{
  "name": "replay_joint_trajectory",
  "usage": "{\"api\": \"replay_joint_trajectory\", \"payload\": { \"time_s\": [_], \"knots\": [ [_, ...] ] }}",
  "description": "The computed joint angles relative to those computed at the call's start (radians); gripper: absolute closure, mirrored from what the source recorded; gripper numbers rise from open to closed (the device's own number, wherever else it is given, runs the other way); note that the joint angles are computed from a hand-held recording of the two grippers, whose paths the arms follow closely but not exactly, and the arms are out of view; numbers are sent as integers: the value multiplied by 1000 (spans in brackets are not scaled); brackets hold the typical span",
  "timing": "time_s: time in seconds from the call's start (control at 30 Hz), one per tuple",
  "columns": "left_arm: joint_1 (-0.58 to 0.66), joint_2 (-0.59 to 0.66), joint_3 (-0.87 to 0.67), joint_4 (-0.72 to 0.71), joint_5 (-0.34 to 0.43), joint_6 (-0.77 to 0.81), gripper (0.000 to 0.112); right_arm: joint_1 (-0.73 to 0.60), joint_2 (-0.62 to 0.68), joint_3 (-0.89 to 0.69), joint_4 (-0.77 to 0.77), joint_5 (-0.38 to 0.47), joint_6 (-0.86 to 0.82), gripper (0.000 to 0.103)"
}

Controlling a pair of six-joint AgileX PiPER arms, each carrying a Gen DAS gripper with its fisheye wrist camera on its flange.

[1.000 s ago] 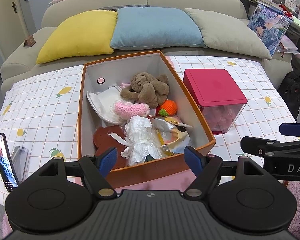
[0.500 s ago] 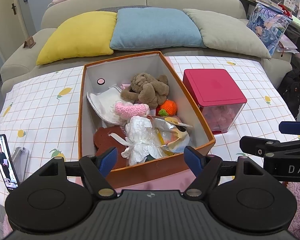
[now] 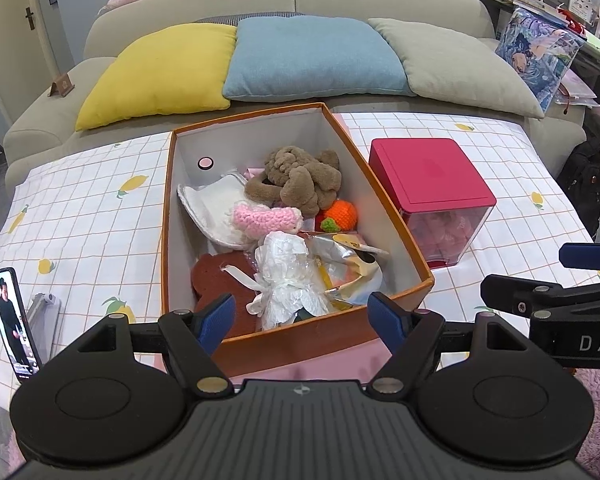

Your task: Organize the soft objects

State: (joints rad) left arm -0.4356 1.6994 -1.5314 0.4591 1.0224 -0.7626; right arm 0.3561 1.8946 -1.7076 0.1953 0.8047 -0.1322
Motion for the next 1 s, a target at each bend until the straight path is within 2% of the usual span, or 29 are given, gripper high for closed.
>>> {"api": "replay_joint_trajectory", "payload": {
  "time_s": [1.0],
  "knots": [
    [-8, -14, 21, 18, 2, -10, 26, 4, 0, 10, -4, 9, -4, 12]
  ]
}}
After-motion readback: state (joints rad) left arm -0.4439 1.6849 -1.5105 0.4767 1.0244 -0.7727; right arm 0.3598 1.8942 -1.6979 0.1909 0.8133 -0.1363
